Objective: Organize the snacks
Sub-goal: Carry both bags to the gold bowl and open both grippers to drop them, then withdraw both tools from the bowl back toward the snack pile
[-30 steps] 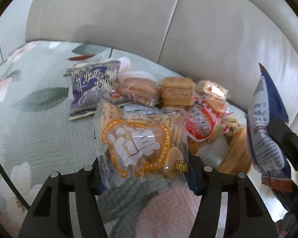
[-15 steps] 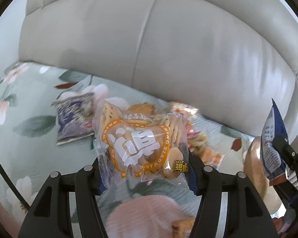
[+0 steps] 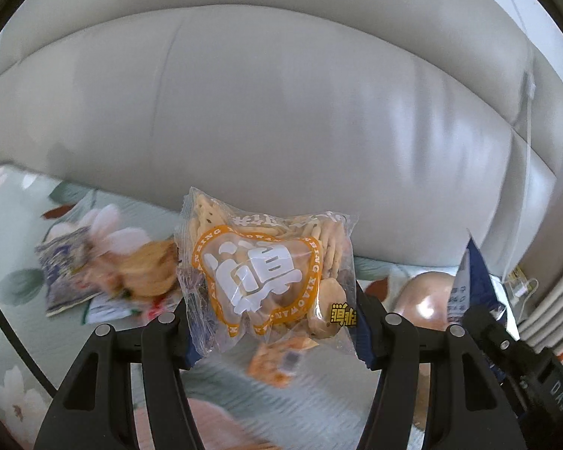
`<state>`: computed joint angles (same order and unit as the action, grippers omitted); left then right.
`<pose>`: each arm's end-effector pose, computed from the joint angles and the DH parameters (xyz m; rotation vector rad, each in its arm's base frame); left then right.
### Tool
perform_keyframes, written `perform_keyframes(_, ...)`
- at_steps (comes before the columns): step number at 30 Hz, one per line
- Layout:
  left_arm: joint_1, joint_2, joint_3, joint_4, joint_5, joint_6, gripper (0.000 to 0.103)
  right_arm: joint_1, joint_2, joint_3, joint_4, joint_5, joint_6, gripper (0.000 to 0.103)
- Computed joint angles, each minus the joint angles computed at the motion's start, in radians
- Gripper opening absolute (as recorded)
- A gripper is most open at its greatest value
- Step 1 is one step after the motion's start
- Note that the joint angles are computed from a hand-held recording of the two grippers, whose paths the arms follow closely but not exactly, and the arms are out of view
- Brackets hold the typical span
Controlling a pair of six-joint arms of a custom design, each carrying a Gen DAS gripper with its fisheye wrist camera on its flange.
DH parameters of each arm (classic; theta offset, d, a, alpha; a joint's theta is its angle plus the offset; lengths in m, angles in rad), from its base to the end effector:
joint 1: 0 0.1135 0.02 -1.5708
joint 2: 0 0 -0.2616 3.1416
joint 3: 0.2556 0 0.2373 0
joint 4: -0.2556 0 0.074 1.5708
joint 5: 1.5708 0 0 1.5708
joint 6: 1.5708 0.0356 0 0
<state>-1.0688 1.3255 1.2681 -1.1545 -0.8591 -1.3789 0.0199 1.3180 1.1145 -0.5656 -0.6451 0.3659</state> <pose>0.1311 -0.1828 0.3229 -0.5254 2.1662 -0.0330 0.2647 0.0267 0.3079 0.0753 2.3315 0.9453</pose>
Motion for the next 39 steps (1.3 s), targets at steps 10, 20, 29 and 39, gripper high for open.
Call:
perform_keyframes(10,0.026,0.184,0.156,0.192,0.062,0.246,0.059,-0.140,0.003,0.061,-0.092,0.045,-0.056,0.059)
perform_keyframes(20,0.079,0.322,0.252,0.307,0.192,0.353,0.095,-0.231,0.029,0.058,-0.115,0.266,0.022,0.083)
perform_keyframes(29,0.099,0.360,0.285,0.208,0.168,0.334,0.097,-0.240,0.082,0.101,-0.185,0.285,0.006,0.094)
perform_keyframes(39,0.109,0.334,0.243,0.193,0.171,0.334,0.097,-0.195,0.082,0.069,-0.168,0.337,-0.005,0.094)
